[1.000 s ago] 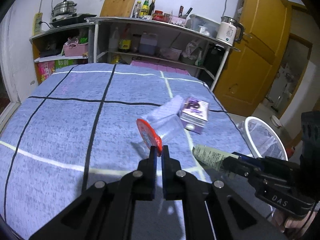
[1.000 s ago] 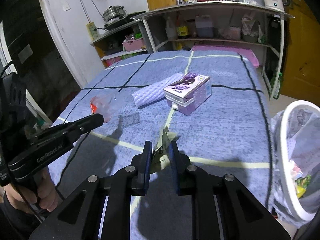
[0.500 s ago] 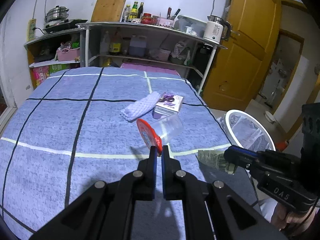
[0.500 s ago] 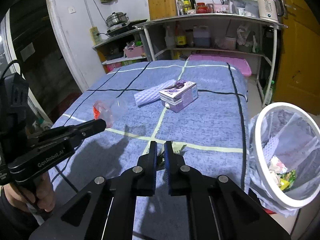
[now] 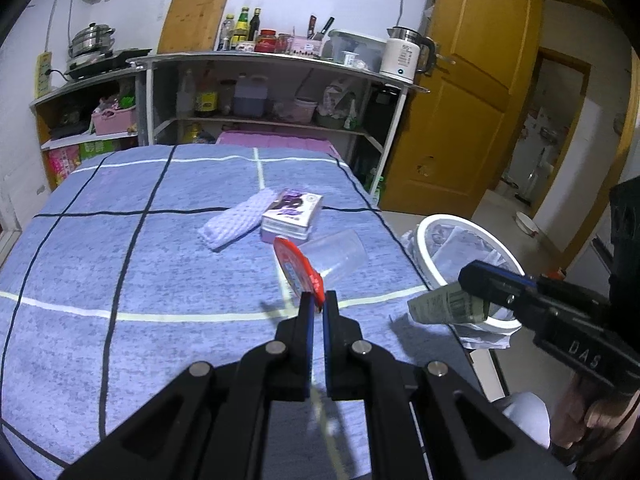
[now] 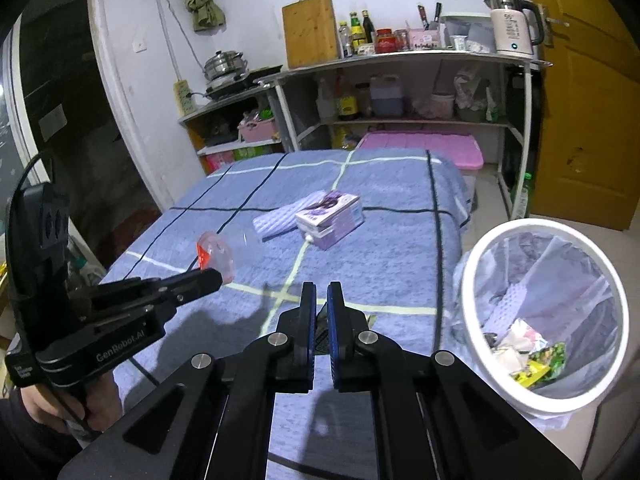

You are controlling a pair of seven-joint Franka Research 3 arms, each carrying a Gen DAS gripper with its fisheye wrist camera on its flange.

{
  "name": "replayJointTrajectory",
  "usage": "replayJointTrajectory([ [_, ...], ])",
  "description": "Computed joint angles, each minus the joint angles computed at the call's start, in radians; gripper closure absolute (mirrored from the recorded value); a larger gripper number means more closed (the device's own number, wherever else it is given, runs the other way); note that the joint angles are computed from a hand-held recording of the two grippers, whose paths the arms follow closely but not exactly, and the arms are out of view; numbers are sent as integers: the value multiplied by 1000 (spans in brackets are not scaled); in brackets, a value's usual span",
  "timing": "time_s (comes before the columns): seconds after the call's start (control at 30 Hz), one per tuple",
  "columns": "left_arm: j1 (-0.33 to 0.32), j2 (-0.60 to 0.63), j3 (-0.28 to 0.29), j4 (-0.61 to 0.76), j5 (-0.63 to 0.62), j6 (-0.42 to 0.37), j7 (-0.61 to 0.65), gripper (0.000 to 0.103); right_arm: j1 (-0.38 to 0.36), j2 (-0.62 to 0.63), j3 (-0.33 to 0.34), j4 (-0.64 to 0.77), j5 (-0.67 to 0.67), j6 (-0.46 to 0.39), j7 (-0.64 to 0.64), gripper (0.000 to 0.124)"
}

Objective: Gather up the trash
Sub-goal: 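Carry the cup and striped wrapper over the bin and release both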

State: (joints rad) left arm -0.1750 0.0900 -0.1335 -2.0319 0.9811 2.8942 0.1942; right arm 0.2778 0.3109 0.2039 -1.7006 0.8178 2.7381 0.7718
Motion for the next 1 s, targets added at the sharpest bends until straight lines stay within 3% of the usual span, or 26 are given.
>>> replayJointTrajectory([
  [0.37, -48, 114, -7, 145, -119, 16, 172, 99, -35, -24, -25, -12, 30, 48, 13, 119],
  [1.0, -132, 408, -56, 497, -516, -52, 664, 99, -122, 5, -70, -17, -1, 66, 113, 118],
])
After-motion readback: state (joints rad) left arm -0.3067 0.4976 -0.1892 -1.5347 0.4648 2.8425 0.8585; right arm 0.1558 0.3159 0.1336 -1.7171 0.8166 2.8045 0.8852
